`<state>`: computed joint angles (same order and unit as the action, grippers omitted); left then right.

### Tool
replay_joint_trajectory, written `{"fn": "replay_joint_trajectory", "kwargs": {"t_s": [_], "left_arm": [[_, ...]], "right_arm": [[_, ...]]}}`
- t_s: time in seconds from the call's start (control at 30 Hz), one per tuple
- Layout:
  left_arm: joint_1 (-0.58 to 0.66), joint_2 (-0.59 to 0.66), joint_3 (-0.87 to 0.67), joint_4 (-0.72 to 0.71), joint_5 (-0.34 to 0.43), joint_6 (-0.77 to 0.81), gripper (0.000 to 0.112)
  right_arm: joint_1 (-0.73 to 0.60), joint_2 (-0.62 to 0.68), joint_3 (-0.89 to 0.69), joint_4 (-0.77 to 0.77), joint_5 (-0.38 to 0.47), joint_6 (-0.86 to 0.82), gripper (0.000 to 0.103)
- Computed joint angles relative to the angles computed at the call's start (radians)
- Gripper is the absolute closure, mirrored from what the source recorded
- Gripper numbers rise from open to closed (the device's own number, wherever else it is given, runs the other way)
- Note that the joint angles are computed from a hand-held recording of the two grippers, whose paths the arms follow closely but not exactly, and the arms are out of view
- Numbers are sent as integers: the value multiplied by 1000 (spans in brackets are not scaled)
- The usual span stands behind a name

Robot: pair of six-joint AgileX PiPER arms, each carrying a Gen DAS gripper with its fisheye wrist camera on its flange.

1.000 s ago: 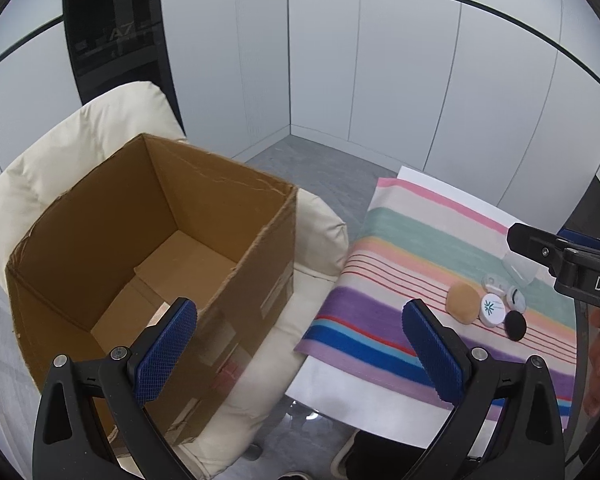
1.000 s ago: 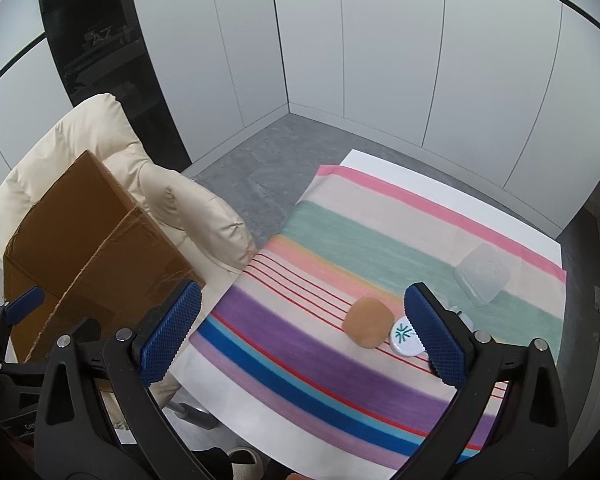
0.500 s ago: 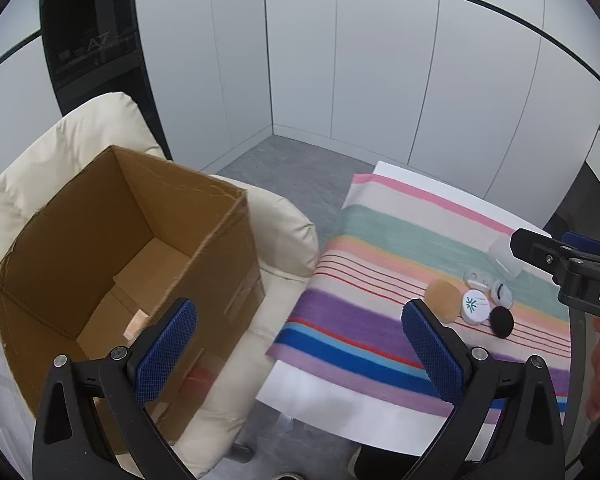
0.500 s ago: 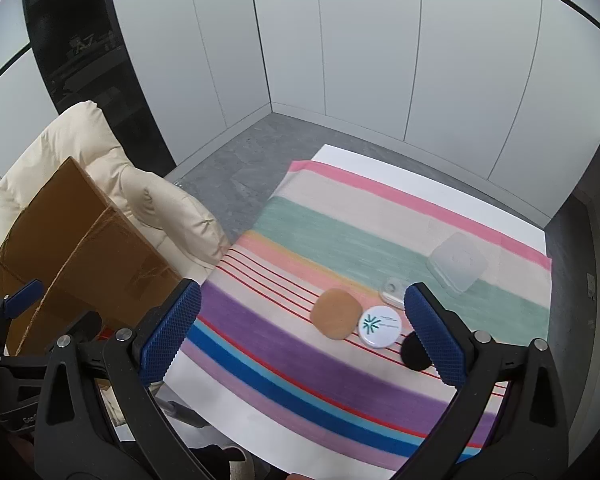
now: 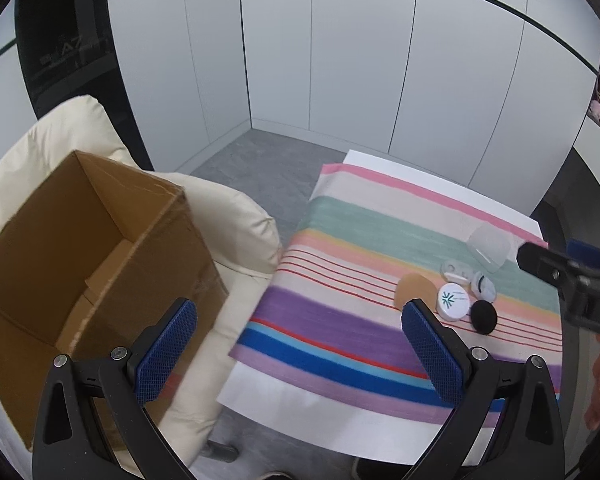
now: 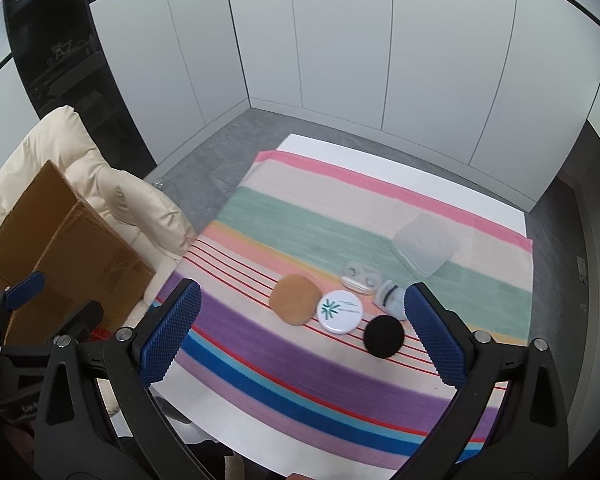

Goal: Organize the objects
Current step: 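Withdraw both tools from the box toward the striped table, then grasp the black round sponge with the right tool while the left tool grasps the tan sponge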

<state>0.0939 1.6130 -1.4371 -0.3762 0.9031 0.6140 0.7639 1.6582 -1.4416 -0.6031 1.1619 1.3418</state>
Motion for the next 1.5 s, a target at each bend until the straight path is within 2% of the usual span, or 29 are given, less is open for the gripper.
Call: {"fn": "replay_joint_trajectory", "kwargs": {"t_s": [0.23, 0.37, 0.5, 0.67, 0.77, 0.93, 1.03, 1.1, 1.2, 1.3, 1.4, 1.5], "left_arm": [[-75, 11, 30, 28, -31, -35, 10], [-130, 5, 73, 36, -76, -50, 10], [-181, 3, 110, 45, -115, -59, 10], [-246, 11, 169, 82, -149, -99, 13], [-278, 13, 207, 110, -165, -123, 13], [-338, 55, 247, 152, -218, -153, 15], [-364, 110, 242, 166, -234, -161, 20], [-378, 151, 231, 198, -248, -183, 24], [-384, 234, 187, 172, -244, -141, 27], [-409, 297, 148, 197, -263, -131, 28], [-430, 363, 89, 214, -244, -121, 26], [-433, 402, 45, 162, -235, -89, 27]], "right_arm": [[-21, -83, 144, 15, -16, 47, 0], [-41, -140, 237, 33, -42, 80, 0], [-54, -166, 312, 39, -51, 100, 0], [-75, -186, 447, 65, -105, 125, 0], [-66, -191, 510, 68, -93, 177, 0], [-72, -209, 598, 104, -167, 183, 0], [-74, -192, 631, 105, -208, 195, 0], [-99, -161, 650, 110, -269, 195, 1], [-147, -96, 660, 118, -377, 165, 6], [-171, -29, 644, 99, -432, 138, 6], [-189, 19, 635, 78, -476, 127, 6], [-216, 68, 627, 89, -522, 97, 13]]}}
